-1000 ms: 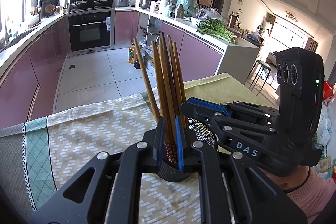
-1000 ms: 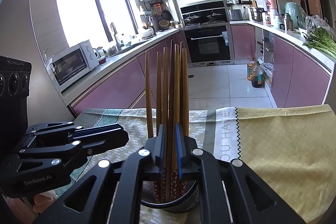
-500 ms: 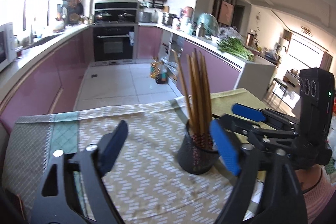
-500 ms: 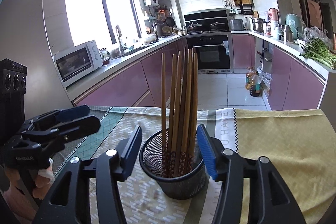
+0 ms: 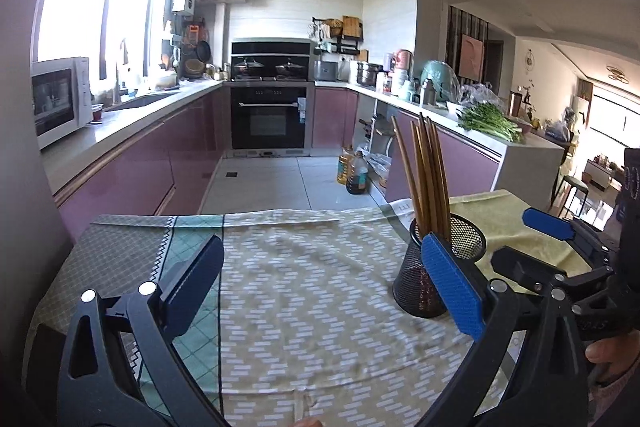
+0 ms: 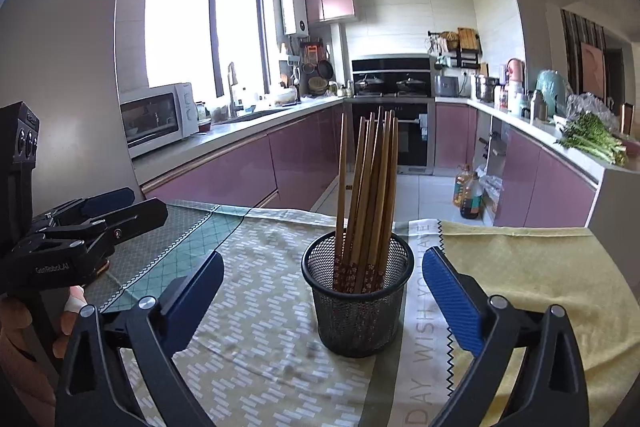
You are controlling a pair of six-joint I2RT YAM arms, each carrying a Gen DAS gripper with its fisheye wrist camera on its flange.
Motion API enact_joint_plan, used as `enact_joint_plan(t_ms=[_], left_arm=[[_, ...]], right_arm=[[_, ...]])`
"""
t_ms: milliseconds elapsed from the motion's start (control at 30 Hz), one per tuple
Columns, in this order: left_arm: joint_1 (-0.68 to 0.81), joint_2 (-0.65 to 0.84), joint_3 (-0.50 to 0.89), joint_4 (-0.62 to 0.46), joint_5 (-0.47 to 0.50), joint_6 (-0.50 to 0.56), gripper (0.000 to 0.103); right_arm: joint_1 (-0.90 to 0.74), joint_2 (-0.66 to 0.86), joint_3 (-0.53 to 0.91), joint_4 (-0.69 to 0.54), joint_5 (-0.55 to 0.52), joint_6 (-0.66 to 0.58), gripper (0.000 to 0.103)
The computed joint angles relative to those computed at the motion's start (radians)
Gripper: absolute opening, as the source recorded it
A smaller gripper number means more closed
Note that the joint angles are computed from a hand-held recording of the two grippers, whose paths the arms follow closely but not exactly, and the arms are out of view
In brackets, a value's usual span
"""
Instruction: Organize utensils
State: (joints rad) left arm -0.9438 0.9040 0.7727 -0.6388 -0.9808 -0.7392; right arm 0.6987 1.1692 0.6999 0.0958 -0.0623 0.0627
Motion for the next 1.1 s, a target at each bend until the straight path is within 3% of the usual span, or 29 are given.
enact_joint_plan(t_ms=[167,400,500,933,1100], left_arm=[[-0.092,-0.008,0.024,-0.134,-0.099,-0.134,0.097],[-0.231,0.068,0.091,-0.413,-0.238,-0.434,0.097],[-0.252,0.091,0.104,-0.454,-0.255,-0.489,0.097],[-0.336,0.28,0.204,-0.829,-0.321,-0.951,0.097],[-0.349,0.314,0.213,-0.888,-0.323,-1.034,0.097]], right_arm=[[0.04,-0.053,-0.05,0.029,0.067,0.007,0.096],[0.081,-0.108,-0.111,0.073,0.166,0.018,0.096],[0.089,-0.122,-0.122,0.081,0.187,0.017,0.096],[0.131,-0.164,-0.157,0.101,0.257,0.025,0.096],[0.147,-0.169,-0.16,0.105,0.276,0.028,0.096]])
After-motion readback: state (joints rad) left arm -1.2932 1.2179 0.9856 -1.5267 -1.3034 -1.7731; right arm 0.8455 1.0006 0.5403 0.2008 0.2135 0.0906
